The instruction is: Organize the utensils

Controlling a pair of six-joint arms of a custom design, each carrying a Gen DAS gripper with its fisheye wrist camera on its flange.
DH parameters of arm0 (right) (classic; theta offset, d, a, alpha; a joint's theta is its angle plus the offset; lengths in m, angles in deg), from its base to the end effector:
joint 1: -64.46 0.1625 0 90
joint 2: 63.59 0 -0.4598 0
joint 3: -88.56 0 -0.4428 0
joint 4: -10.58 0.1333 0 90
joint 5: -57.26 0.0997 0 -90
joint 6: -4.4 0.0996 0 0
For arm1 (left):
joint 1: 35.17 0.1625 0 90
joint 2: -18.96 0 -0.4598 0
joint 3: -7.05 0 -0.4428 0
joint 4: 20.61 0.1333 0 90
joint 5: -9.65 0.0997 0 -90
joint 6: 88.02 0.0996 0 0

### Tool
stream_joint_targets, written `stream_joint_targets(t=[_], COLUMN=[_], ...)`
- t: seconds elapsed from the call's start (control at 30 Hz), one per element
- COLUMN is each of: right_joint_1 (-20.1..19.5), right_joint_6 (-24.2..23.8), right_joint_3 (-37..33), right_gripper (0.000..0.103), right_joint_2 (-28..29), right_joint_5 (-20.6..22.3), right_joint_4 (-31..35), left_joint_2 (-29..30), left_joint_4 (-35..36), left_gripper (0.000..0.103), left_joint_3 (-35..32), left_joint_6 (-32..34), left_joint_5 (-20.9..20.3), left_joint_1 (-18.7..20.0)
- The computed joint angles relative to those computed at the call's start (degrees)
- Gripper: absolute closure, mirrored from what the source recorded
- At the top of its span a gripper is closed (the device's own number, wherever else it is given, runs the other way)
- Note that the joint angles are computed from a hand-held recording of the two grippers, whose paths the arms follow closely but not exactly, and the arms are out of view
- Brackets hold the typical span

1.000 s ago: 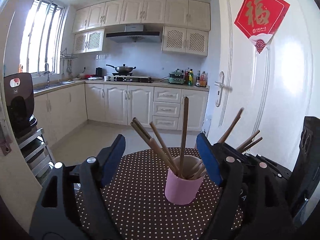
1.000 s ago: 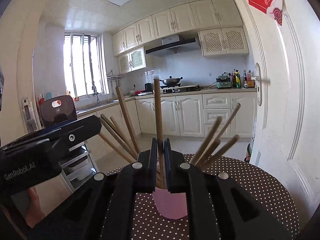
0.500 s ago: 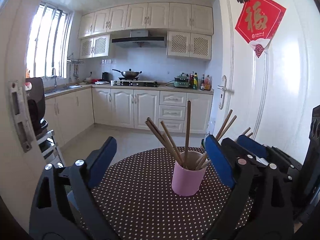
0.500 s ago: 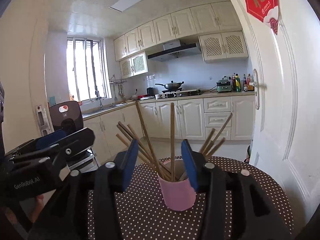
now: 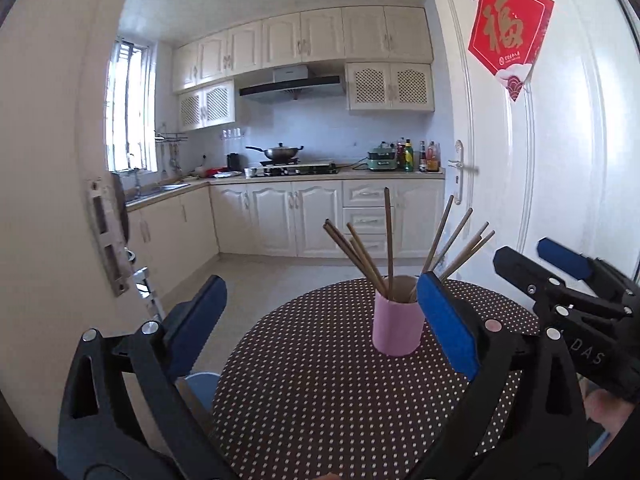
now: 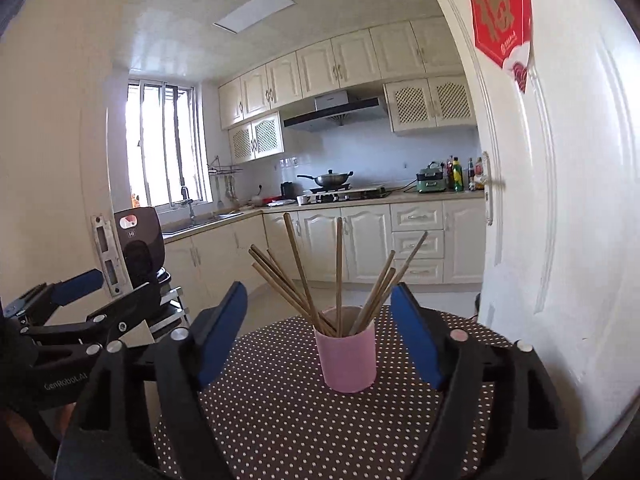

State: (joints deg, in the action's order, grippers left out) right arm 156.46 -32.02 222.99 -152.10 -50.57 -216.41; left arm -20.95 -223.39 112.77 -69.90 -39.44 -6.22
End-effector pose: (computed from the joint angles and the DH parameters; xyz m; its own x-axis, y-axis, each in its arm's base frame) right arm 0.1172 -0.4091 0.4055 -0.7746 0.2305 0.5890 -0.5707 0.1469 -0.8079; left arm -0.4790 -0.4918 0.0751 -0.5601 0.5110 -0.6521 0.8115 0.1803 -0.5558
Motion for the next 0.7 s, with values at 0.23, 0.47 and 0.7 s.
stream_joint_targets(t=[0.23, 0.47, 0.7], right_joint_1=[4.4, 7.2, 8.8], right_joint_6=[-3.3, -5.9, -9.2], right_joint_3=[2.1, 4.5, 5.9], right_gripper=[0.016, 0.011, 0.008], right_joint_2=[0.4, 0.7, 1.2], right_joint_5=[-6.6, -10.0, -11.3], right_joint_4=[-5.0, -11.4, -17.1], left_joint_2=[-3.5, -5.8, -6.8], left_joint_4=[-1.3, -5.3, -7.5], left_gripper=[0.009, 0.008, 0.008], left_joint_3=[4.9, 9.4, 11.6], left_joint_6=[-2.3, -3.7, -3.5], left_joint_5=[1.4, 1.9, 2.5], left_joint_1=[-2.3, -4.7, -6.3])
